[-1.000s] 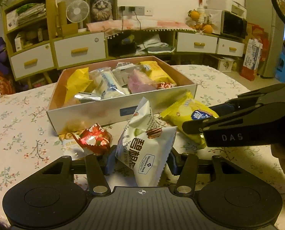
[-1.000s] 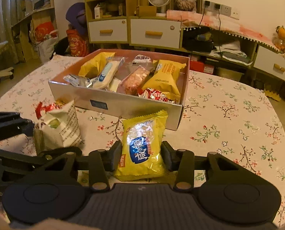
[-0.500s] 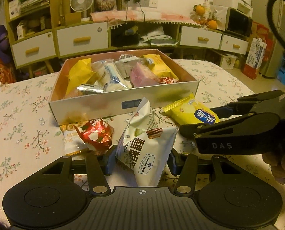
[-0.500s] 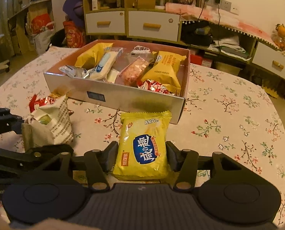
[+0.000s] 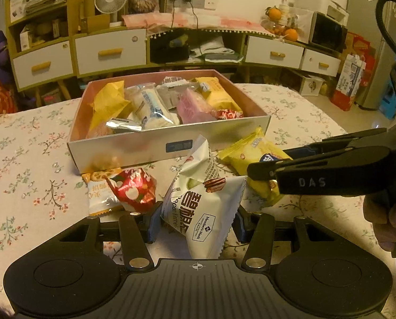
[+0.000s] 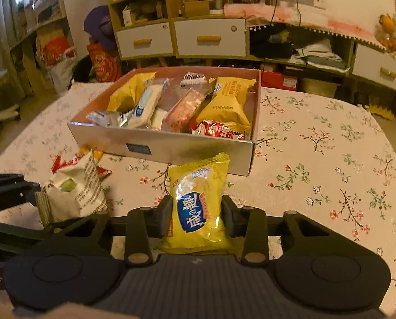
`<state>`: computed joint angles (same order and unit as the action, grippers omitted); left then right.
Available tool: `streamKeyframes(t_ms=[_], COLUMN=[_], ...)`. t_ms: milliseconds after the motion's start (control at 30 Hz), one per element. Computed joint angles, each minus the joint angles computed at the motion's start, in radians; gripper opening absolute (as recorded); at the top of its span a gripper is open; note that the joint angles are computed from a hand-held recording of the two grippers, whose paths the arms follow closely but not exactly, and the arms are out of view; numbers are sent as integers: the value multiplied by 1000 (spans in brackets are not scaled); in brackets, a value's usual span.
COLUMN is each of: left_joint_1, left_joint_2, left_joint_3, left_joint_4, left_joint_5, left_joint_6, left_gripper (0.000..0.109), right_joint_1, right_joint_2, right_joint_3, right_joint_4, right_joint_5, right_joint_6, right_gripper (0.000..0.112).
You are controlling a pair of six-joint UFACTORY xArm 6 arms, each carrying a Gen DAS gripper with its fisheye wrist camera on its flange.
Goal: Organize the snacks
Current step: 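Carry both packets over the box and open both tools to release them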
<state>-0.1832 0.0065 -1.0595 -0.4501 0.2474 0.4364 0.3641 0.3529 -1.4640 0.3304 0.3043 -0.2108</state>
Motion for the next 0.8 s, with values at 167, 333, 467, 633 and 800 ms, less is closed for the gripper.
streamKeyframes(t_ms=[167,333,467,633,800], left_joint_1=[0,3,7,14,23], left_joint_2=[-10,-23,-28,-41,-57], left_joint_3=[-5,-7,-15,-20,-25], left_joint_4=[3,-9,-1,-9,-38], left_joint_5=[21,46,66,83,96], left_joint_6=[-13,-5,-14,-18,-5], left_gripper=[49,49,49,49,49], right_joint_1=[0,-4,-4,-9,-11], right_joint_2=[-16,-26,-32,-38,-47], right_joint_3=[14,2,5,2,-7], right_joint_4=[34,140,158,185,279], right_joint_5=[5,22,21,22,1], right_joint_6=[-13,-63,-70,-75,-116], right_gripper=[29,19,19,19,19])
